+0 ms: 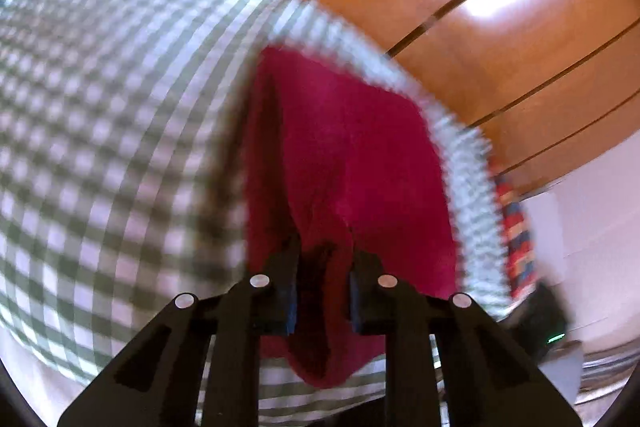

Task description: Fold small clothes

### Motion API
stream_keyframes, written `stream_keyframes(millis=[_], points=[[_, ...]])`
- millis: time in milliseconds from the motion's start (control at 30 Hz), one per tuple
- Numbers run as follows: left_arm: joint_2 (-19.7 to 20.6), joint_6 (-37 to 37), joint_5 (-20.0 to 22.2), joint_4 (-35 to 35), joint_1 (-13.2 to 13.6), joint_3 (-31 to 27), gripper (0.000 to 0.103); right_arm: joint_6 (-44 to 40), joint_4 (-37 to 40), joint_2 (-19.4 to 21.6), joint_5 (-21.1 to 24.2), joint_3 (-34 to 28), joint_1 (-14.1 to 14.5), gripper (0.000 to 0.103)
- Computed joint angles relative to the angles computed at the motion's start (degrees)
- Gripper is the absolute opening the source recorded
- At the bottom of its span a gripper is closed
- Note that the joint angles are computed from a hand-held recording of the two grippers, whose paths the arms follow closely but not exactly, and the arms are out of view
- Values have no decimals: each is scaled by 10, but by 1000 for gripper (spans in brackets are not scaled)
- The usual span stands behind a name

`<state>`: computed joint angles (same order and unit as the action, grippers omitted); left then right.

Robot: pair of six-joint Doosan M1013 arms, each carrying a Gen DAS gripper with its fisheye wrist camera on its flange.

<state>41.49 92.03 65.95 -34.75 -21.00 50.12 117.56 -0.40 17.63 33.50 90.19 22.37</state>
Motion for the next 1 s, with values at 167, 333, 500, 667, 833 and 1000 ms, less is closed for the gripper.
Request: stream_keyframes(millis=[167,333,500,667,833,1000], points=[[-23,9,-60,10,-5,52,24,-72,66,-11,17,3,-12,22],[-50,3,-127,86,-15,63,40,-61,40,-36,4,8,-19,47],[-57,25,-191,86,-24,54,40,-31,17,-25,-24,-22,-27,51],[-30,29,-178,114,-41,-3,39,-24,22,3,-44,-66,-35,51],[4,13,-150,160,-53,-47,39,-14,69,48,-27,-122,-52,51],[23,-19,-132,185,-55,-55,38,11,84,96,9,-165,-59,51]])
